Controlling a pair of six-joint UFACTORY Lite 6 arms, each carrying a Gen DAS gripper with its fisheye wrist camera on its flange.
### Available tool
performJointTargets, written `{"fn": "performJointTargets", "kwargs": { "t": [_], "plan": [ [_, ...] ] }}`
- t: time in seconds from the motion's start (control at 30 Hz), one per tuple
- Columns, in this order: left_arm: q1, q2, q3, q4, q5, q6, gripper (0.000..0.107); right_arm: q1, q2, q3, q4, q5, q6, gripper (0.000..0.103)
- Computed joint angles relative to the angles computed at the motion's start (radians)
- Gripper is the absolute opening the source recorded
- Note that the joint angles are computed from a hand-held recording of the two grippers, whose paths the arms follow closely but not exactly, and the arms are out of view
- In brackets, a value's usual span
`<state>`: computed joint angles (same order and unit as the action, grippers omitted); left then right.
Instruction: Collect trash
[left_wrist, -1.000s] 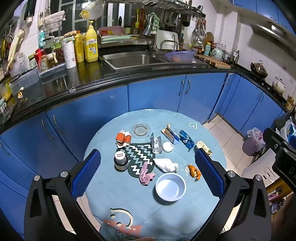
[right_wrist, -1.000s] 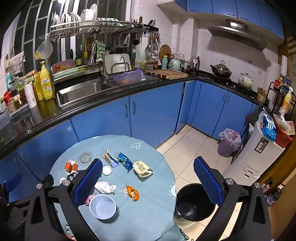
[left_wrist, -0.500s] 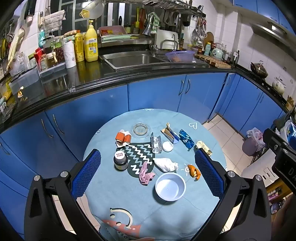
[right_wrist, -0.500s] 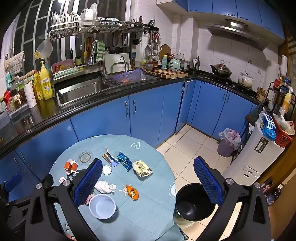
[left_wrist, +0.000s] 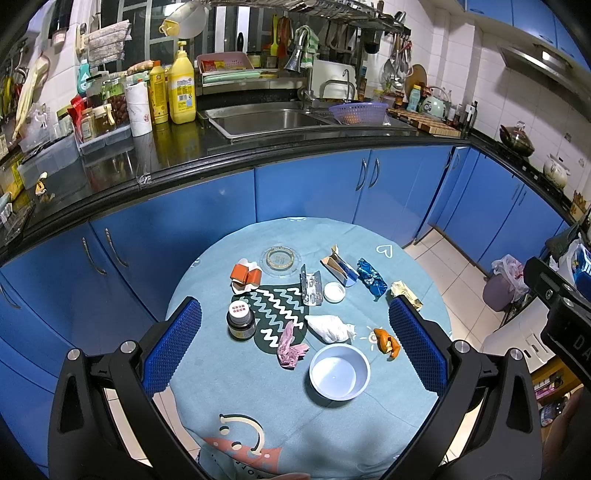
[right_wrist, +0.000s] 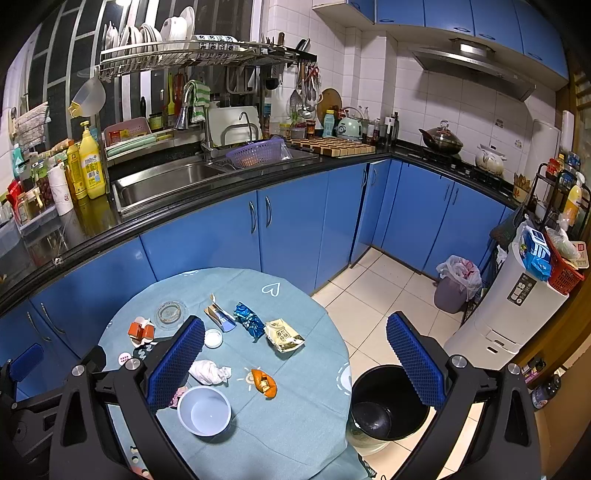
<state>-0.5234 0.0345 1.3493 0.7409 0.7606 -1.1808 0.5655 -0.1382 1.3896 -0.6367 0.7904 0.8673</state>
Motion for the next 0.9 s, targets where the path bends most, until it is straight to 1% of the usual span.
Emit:
{"fn": "performJointTargets", "kwargs": {
  "t": [0.63,0.7,0.9],
  "plan": [
    [-0.002,-0.001,-0.002,0.007,0.0,-0.007,0.1,0.001,0.0,0.002,-0.003,0.002,0.002,0.096],
    [0.006,-0.01,0.02,-0.014,0.018,0.026,0.1,-0.003,-0.007,-0.004,0.001,0.002,-0.004,0.096],
    [-0.011,-0.007,0.023,-0.002,0.03,0.002,0.1,-0.001,-0.006,-0.002,0.0,0.002,-0.004,0.096]
  ]
}}
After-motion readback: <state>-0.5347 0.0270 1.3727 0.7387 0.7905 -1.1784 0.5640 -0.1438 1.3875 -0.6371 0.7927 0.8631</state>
